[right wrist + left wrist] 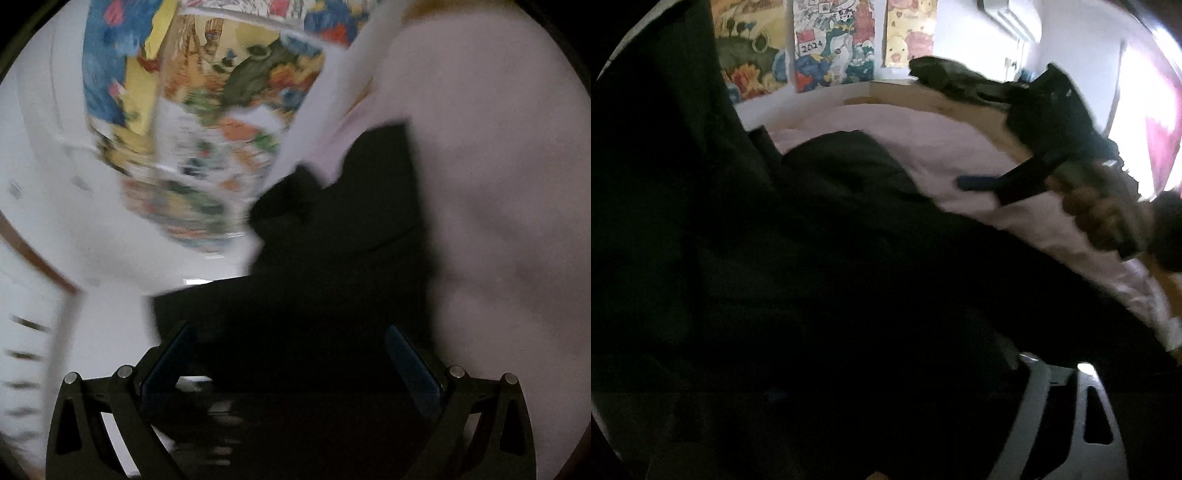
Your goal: Fold large clothes
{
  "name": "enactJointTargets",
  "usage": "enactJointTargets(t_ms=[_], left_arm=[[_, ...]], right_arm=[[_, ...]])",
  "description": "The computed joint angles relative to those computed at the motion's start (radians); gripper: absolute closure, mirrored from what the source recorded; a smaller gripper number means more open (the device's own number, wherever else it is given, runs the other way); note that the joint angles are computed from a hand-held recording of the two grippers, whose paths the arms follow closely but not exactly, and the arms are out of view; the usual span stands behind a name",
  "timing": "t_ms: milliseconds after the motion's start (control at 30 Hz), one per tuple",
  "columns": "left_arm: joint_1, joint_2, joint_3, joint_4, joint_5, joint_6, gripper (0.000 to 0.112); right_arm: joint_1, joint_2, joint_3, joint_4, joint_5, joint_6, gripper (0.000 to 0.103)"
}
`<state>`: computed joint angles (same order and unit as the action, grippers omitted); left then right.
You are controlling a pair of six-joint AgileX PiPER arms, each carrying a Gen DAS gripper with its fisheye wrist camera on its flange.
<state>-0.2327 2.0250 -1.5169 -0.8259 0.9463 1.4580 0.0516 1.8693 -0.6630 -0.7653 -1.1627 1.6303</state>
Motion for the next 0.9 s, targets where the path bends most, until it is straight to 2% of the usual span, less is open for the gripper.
enactJointTargets(t_ms=[33,100,200,333,433,467,567,700,767,833,900], left_arm=[[0.006,0.014,-0.026,-0.007,0.041,-0.008,0.024],[0.010,0.031,-0.057,-0.013,0.090,-0.018,0.020],[-0.001,0.026,-0.069,0.009,0.118,-0.043,0.017],[-0.059,-0.053,0.018,0.086,0.017,0.000,0.017],[-0.085,-0.097,0.087,0.097,-0.042,0.057,0.017],[-0.065,-0.122,0.130,0.079,-0.041,0.103,0.017],[-0.066,-0.123,0.128,0.064,-0.029,0.125,0.017],[-0.017,-0.090,0.059,0.051,0.074,0.102,0.017],[0.060,-0.095,0.045,0.021,0.138,0.109,0.017],[0.099,-0.091,0.018,-0.001,0.134,0.059,0.017],[0.116,-0.079,-0.023,-0.013,0.081,-0.023,0.017]], right_arm=[[0.004,0.017,-0.018,-0.005,-0.015,0.016,0.000],[0.018,0.026,-0.059,-0.021,0.020,0.041,0.000],[0.035,0.035,-0.089,-0.014,0.056,0.063,0.000],[0.053,0.057,-0.115,0.019,0.080,0.077,0.000],[0.055,0.076,-0.108,0.045,0.053,0.057,0.000],[0.057,0.082,-0.111,0.050,0.045,0.054,0.000],[0.051,0.078,-0.102,0.051,0.034,0.050,0.000],[0.051,0.093,-0.105,0.057,0.027,0.061,0.000],[0.055,0.100,-0.102,0.073,0.020,0.055,0.000],[0.060,0.083,-0.107,0.070,0.073,0.059,0.000],[0.083,0.036,-0.112,0.078,0.218,0.034,0.000]])
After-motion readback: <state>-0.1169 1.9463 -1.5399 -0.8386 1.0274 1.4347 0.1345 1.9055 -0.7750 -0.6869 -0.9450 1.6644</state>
